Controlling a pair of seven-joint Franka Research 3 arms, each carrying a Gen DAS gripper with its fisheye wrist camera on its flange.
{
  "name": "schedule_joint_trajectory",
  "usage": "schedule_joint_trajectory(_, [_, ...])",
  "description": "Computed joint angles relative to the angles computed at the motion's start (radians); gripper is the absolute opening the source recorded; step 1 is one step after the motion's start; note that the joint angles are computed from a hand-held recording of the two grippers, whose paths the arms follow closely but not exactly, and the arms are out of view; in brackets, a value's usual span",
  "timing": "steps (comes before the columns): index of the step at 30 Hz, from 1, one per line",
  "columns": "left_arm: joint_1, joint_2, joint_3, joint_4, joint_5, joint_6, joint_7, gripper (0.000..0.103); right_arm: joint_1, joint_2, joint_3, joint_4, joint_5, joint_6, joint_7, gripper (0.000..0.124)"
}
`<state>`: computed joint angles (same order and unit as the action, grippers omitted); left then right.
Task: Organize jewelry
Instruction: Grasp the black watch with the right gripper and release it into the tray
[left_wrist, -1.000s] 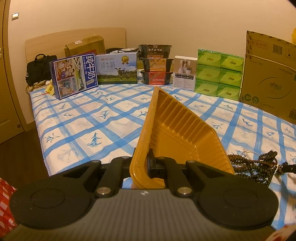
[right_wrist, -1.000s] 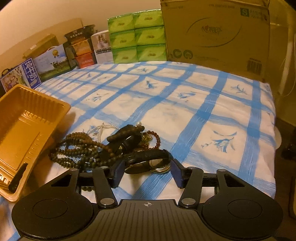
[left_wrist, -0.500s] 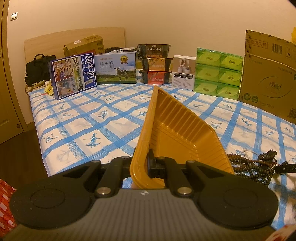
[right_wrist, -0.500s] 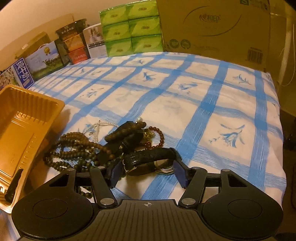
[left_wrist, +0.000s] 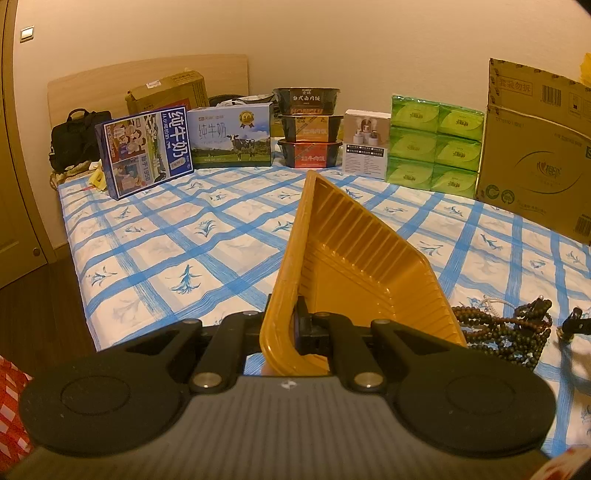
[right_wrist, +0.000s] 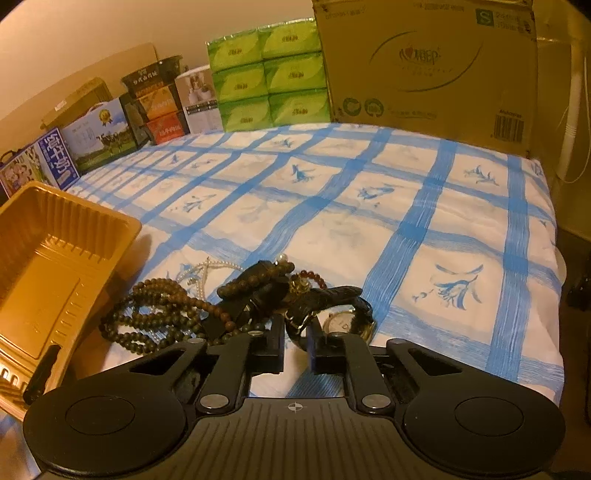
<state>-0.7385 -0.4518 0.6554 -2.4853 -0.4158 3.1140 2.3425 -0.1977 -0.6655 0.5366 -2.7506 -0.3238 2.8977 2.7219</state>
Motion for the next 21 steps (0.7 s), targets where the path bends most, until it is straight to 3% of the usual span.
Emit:
schedule_joint_trajectory(13, [-0.001,-0.004,0.002,-0.002,-0.007,-0.001,0.005,0.006,0.002,-0.050,0.004,0.009,0.005,0.037,-0.046,0.003])
schedule_joint_trajectory(18, [0.003,-0.001,-0.003,0.000,-0.006,-0.003,0.005,0.006,0.027,-0.011,-0.015,0.042,0.045,0.136,-0.119,0.003])
schedule_joint_trajectory(21, [0.007,-0.002,-0.005,0.000,-0.008,-0.007,0.005,0.006,0.105,0.085,-0.068,0.087,0.074,0.239,-0.221,0.003])
